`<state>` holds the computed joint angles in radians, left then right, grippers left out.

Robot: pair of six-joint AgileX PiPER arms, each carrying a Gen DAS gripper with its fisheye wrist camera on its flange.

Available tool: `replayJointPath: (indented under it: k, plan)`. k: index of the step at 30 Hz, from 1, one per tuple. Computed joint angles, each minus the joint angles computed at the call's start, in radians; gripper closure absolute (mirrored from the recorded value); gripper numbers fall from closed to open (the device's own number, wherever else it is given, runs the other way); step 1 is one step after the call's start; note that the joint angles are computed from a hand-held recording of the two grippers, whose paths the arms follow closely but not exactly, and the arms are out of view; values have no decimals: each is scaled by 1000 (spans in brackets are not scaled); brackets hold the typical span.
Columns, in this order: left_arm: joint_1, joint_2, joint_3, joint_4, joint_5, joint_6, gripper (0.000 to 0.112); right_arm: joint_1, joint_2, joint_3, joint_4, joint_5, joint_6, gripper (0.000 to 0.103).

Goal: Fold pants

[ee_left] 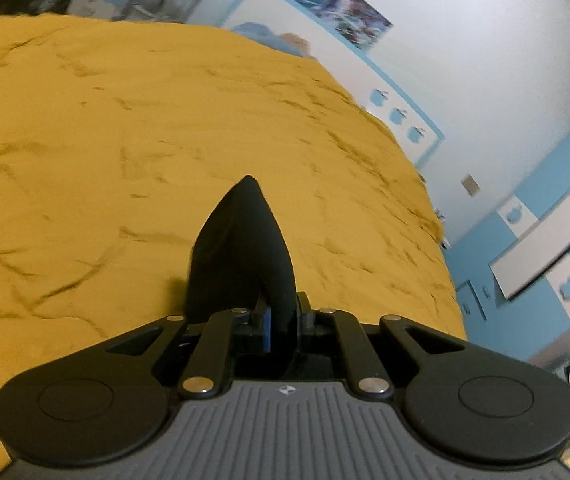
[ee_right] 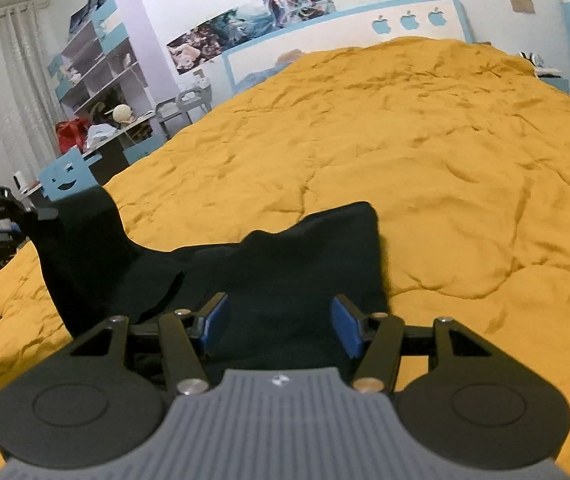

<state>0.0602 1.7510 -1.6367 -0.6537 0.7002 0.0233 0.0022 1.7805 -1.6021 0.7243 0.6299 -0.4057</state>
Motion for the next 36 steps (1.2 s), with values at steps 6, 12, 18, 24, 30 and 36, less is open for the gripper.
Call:
replayJointPath:
  k: [6, 12, 18, 24, 30, 36]
  plan:
    - [-138, 38, -122, 190, 6, -149, 102, -18, 5, 0, 31, -4, -3, 49]
    - [-276, 88, -240, 357, 44, -248, 102, -49, 2, 8, 55, 4, 10, 49]
    - [-407, 150, -344, 476, 91, -322, 102, -65, 4, 0, 28, 29, 63, 49]
    - [-504, 228, -424, 559, 149, -373, 102, -97, -3, -14, -16, 51, 117, 49]
    - [-563, 298, -436, 592, 168, -423, 102, -137, 13, -38, -45, 88, 184, 49]
    - [-605, 350, -456, 643, 200, -444, 102, -149, 38, -68, -55, 114, 218, 49]
